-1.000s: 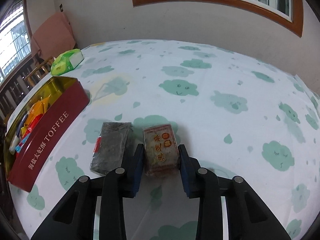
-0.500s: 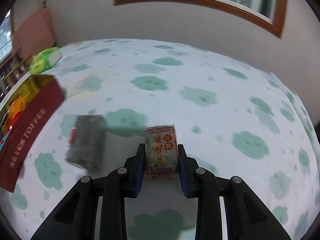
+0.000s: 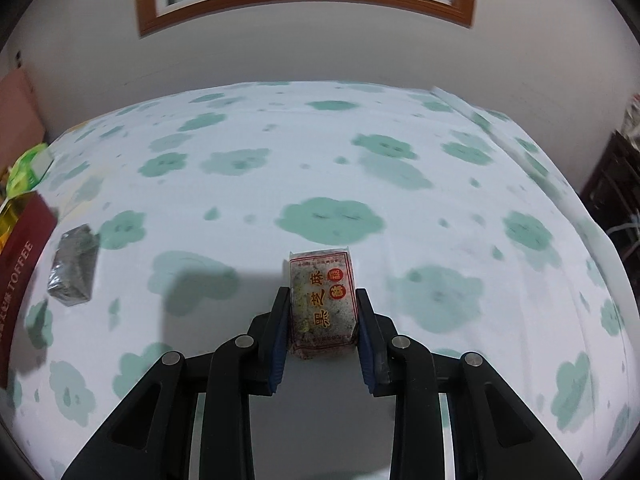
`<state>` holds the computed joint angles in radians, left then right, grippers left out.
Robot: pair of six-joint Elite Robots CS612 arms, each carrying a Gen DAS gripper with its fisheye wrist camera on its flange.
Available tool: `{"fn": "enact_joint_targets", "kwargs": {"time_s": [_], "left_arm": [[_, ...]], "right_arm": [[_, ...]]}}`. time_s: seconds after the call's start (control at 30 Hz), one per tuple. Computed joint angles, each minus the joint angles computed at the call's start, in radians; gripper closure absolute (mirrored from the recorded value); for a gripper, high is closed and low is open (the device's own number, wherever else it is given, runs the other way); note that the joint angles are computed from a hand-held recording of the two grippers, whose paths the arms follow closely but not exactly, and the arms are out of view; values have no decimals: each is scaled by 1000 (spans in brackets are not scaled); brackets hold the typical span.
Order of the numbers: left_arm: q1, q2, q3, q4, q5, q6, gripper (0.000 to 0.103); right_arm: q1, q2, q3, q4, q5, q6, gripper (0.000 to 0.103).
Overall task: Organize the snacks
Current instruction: 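Grasp the brown cake block with the right gripper while the left gripper grasps the grey foil block, then carry the grey foil block into the tin and open the left gripper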
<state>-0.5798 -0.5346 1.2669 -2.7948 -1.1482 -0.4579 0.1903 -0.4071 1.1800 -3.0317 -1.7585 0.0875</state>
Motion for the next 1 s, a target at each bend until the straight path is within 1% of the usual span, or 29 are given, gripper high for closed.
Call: {"fn": "enact_joint_targets", "kwargs": {"time_s": [0.1, 0.2, 0.33, 0.4, 0.5, 0.73, 0.8, 0.83, 0.9, 0.97, 1.0], "left_arm": [[1, 12, -23, 17, -10, -1, 8], [3, 26, -47, 28, -17, -4, 8], [7, 50, -92, 47, -34, -16, 12], [11, 69, -127, 65, -49, -30, 15], [17, 95, -176, 104, -74, -53, 25], [24, 146, -271, 170, -125, -86, 33], [24, 156, -288, 186, -131, -91, 39], [25, 161, -296, 192, -137, -93, 43], [27, 166, -301, 196, -151, -98, 47], [30, 165, -294, 173, -176, -99, 57], [30, 164, -290, 162, -185, -93, 60]], "right_arm": [[-5, -5, 11, -8, 10, 16, 72], [-4, -6, 13, -7, 0, 7, 72], [-4, -5, 12, -7, 6, 13, 72], [-3, -5, 12, -7, 4, 12, 72], [-4, -6, 13, -9, 10, 15, 71], [-6, -6, 16, -12, 21, 17, 70], [-6, -7, 16, -12, 23, 17, 69], [-6, -7, 16, -12, 23, 17, 69], [-5, -7, 16, -12, 23, 17, 69], [-5, -7, 16, -12, 22, 17, 69], [-5, -6, 15, -12, 22, 17, 69]]}}
